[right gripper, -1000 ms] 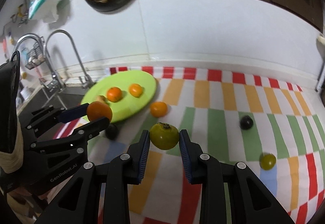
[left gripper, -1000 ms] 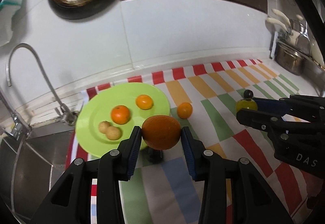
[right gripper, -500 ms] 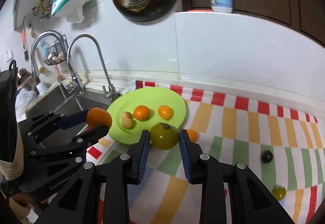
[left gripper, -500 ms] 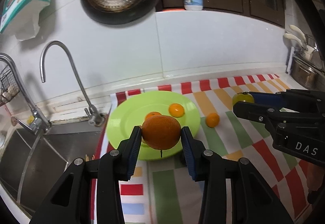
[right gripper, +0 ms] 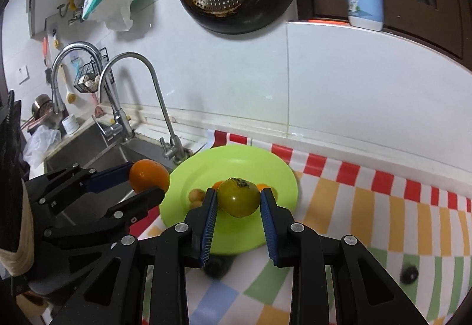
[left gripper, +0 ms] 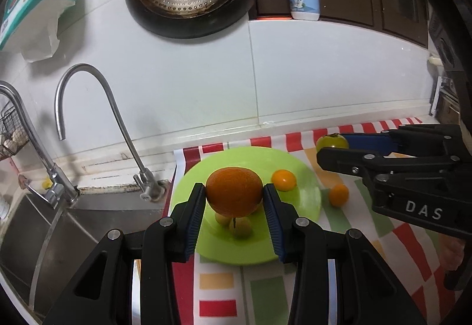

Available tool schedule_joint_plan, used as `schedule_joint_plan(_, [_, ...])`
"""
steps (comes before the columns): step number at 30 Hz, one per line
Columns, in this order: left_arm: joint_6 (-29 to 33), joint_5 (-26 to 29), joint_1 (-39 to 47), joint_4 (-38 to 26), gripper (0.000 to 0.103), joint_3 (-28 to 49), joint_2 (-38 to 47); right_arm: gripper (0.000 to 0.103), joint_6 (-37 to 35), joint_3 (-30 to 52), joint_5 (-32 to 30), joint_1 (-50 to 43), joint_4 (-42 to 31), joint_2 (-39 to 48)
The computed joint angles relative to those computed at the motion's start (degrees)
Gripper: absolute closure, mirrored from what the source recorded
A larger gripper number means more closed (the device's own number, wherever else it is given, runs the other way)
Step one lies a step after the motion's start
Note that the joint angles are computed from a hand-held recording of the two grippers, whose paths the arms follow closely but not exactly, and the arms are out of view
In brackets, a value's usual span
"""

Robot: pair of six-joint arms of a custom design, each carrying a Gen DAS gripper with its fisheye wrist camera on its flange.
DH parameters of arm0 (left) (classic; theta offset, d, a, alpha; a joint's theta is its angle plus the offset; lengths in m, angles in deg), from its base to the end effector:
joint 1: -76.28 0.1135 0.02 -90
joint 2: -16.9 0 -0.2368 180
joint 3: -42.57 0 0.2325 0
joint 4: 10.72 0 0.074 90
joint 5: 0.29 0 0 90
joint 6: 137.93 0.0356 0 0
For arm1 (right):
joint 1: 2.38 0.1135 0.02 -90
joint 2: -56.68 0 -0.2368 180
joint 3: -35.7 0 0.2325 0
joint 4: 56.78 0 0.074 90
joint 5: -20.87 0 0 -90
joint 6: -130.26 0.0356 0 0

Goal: Organize fruits
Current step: 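Lower large orange onto plate with left gripper while right lowers green-yellow fruit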

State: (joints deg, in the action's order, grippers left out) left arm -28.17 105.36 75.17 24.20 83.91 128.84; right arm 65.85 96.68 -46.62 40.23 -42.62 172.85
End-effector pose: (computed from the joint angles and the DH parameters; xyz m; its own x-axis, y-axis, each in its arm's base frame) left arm 0.2734 -0.0149 0.0507 -0.4684 0.3347 -0.8177 0.4209 0.8982 0.1265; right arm 0.2578 0.2187 0.0650 -0.6141 -0.0227 -0.7889 -0.1637 0.9815 0.0992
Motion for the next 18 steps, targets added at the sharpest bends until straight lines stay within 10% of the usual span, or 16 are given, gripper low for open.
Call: schedule_joint_plan(18, [1.07,-0.59,1.61,-8.87,0.064,19.83,16.01,0.072,-2.68,24.54,-11.45,-8.83,-10.64,19.09])
